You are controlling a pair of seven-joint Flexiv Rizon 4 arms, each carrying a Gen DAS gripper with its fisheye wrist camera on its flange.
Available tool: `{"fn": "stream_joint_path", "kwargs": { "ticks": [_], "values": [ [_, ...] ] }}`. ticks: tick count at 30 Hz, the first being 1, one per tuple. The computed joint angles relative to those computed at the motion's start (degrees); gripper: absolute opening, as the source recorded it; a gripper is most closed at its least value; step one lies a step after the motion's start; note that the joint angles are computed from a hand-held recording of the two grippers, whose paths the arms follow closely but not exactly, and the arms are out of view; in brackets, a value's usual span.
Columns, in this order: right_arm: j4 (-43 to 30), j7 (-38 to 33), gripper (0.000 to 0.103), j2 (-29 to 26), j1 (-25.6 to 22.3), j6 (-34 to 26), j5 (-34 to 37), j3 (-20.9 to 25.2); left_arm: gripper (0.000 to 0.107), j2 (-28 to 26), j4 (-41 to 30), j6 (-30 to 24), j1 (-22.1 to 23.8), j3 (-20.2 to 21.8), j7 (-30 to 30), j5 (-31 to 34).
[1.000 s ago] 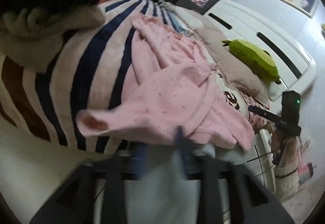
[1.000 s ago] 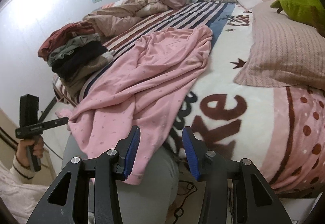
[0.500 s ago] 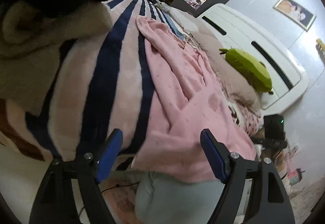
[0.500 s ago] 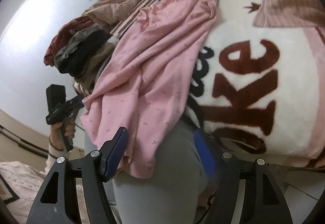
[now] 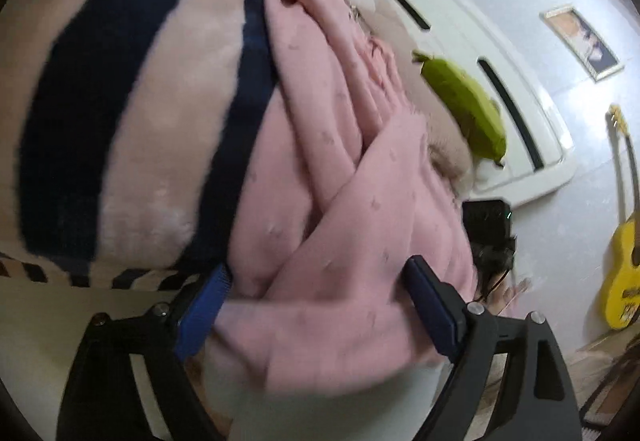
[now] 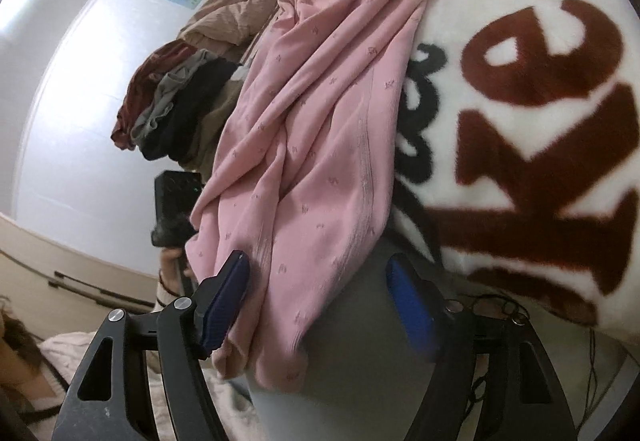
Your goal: Fold small clothes
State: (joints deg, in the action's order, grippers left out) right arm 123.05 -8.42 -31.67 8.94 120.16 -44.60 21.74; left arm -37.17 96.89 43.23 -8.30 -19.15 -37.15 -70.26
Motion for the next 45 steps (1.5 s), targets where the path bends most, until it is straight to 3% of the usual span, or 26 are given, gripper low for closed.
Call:
{"fn": "stream_joint_path", "kwargs": {
  "ticks": [4, 6, 7, 8, 9, 12, 13, 16, 25, 32, 35, 38, 39, 40, 42, 45],
  "values": [
    [-2.57, -1.14, 0.069, -1.15, -0.54, -1.5, -3.32, 0.15, 0.083, -0.54, -1.03, 0.01, -0.58, 0.01, -2.54, 1.62],
    [-4.23, -1.06, 0.069, -2.31, -1.66, -2.97, -6.03, 1.04, 0.061, 0.05, 0.06, -1.36, 0.43, -1.22, -0.5, -0.94],
    [-5.09, -1.24, 0.067, -2.81, -1.75, -3.66, -6.62, 1.28, 0.042, 0.49, 0.51, -2.18, 0.9, -2.03, 1.7, -3.15],
    [-5.33, -1.89, 0.065, -2.7, -1.24, -4.05, -6.12, 1.05, 0.04, 1.13, 0.74, -1.54, 0.28, -1.66, 2.72, -3.56],
    [-5.29, -3.37, 0.057, -1.95, 0.33, -4.65, -4.52, -0.05, 0.039, 1.55, 0.65, -0.32, -0.72, -0.81, 2.84, -2.71],
    [-4.6, -10.32, 0.013, -0.04, 6.18, -2.71, 3.45, -3.97, 0.02, 2.19, 0.36, 1.74, -2.02, -0.31, 4.05, -2.84],
    [-4.64, -11.97, 0.011, 0.39, 7.27, -2.75, 5.03, -4.45, 0.017, 2.45, 0.37, 2.21, -2.23, -0.26, 4.45, -2.99],
    [-4.39, -17.36, 0.006, 2.64, 11.94, -4.97, 11.03, -7.09, 0.014, 4.01, 1.26, 3.48, -2.56, -0.76, 7.57, -5.77],
    [-1.1, -30.25, 0.003, 7.32, 21.65, 0.31, 29.4, -10.18, 0.013, 11.83, 7.59, 4.53, -4.82, 2.59, 14.57, -15.16],
    [0.84, -40.44, 0.003, 12.1, 31.84, 0.0, 45.52, -13.99, 0.013, 16.29, 12.79, 5.71, -7.65, 5.34, 17.35, -20.46],
    [0.22, -42.42, 0.004, 13.92, 36.53, -6.42, 52.2, -16.73, 0.013, 15.79, 12.85, 8.41, -9.24, 6.2, 16.35, -18.66],
    [0.29, -41.85, 0.007, 13.96, 37.57, -9.77, 53.54, -18.2, 0.02, 13.72, 11.52, 7.22, -8.68, 5.92, 14.54, -16.19],
    [0.08, -41.49, 0.014, 13.87, 37.41, -11.05, 53.04, -18.34, 0.023, 13.19, 11.18, 7.0, -8.47, 5.76, 13.88, -15.54],
    [-0.06, -41.1, 0.034, 13.76, 37.28, -12.03, 52.36, -18.51, 0.031, 12.5, 10.59, 7.0, -8.33, 5.58, 13.19, -14.71],
    [-0.08, -40.68, 0.056, 13.84, 39.98, -13.98, 51.57, -21.82, 0.046, 11.27, 9.52, 6.56, -7.92, 5.29, 12.03, -12.04],
    [0.06, -40.17, 0.057, 13.47, 44.85, -14.8, 49.62, -27.89, 0.049, 9.49, 7.89, 6.07, -7.13, 4.06, 11.21, -10.53]
  ]
}}
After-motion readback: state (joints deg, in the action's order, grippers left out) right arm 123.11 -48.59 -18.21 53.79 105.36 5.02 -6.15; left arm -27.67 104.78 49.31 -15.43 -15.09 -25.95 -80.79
